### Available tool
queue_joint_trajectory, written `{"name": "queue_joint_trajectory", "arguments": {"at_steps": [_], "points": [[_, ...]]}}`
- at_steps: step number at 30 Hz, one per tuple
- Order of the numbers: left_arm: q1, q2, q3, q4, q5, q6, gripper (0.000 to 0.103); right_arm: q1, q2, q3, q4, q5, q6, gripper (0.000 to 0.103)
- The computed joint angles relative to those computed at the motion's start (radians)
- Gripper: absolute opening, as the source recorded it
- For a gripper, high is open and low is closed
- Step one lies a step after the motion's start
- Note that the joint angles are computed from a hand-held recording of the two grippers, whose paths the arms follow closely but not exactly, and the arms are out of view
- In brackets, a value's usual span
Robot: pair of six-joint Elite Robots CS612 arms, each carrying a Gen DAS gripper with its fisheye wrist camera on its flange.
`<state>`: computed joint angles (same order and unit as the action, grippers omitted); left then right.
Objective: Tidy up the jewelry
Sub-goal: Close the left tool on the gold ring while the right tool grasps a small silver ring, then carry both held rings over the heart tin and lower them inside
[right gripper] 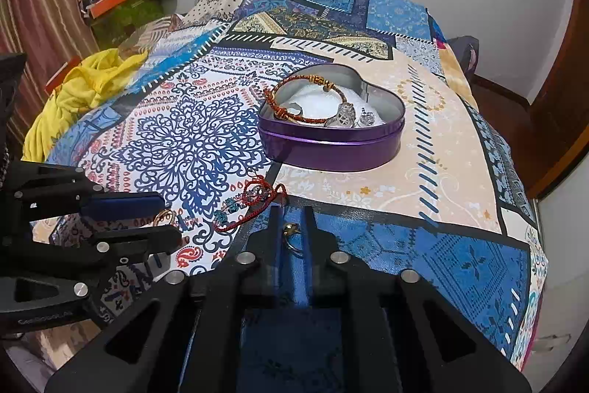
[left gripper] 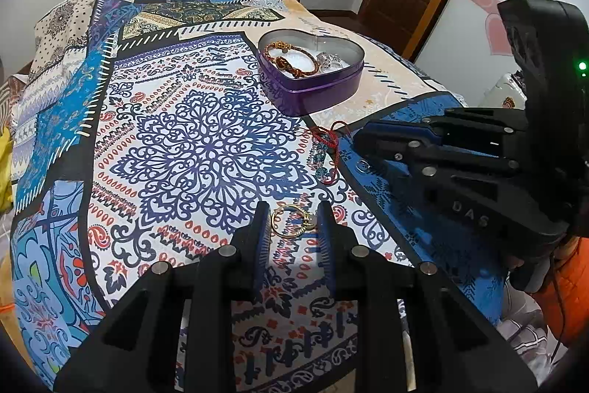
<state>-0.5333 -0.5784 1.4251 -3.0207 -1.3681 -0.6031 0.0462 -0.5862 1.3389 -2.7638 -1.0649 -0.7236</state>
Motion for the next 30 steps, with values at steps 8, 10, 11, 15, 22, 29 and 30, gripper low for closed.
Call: {"name": "queue_joint_trajectory", "arguments": {"at_steps": [8, 10, 11, 15, 22, 29, 30], "points": [[-0.004, -0.008, 0.005, -0.017, 0.017, -0.002, 0.025, -0.016, -0.013, 0.02, -0.056, 0.023, 0.043, 0.008], [-0.006, -0.012, 0.008, -0.021, 0.03, 0.003, 0.025, -0.018, -0.014, 0.021, -0.064, 0.024, 0.052, 0.008], [-0.007, -0.015, 0.01, -0.025, 0.039, 0.006, 0.025, -0.019, -0.015, 0.023, -0.075, 0.024, 0.058, 0.008], [-0.008, -0.024, 0.013, -0.039, 0.062, 0.017, 0.025, -0.022, -0.018, 0.024, -0.095, 0.034, 0.071, 0.008], [-0.002, -0.03, -0.007, -0.062, 0.102, 0.044, 0.025, -0.025, -0.018, 0.013, -0.134, 0.071, 0.105, 0.008], [0.005, -0.018, -0.041, -0.089, 0.129, 0.061, 0.025, -0.025, -0.006, -0.018, -0.171, 0.101, 0.154, 0.008], [0.007, -0.014, -0.048, -0.093, 0.126, 0.059, 0.025, -0.025, -0.005, -0.022, -0.175, 0.105, 0.16, 0.008]]}}
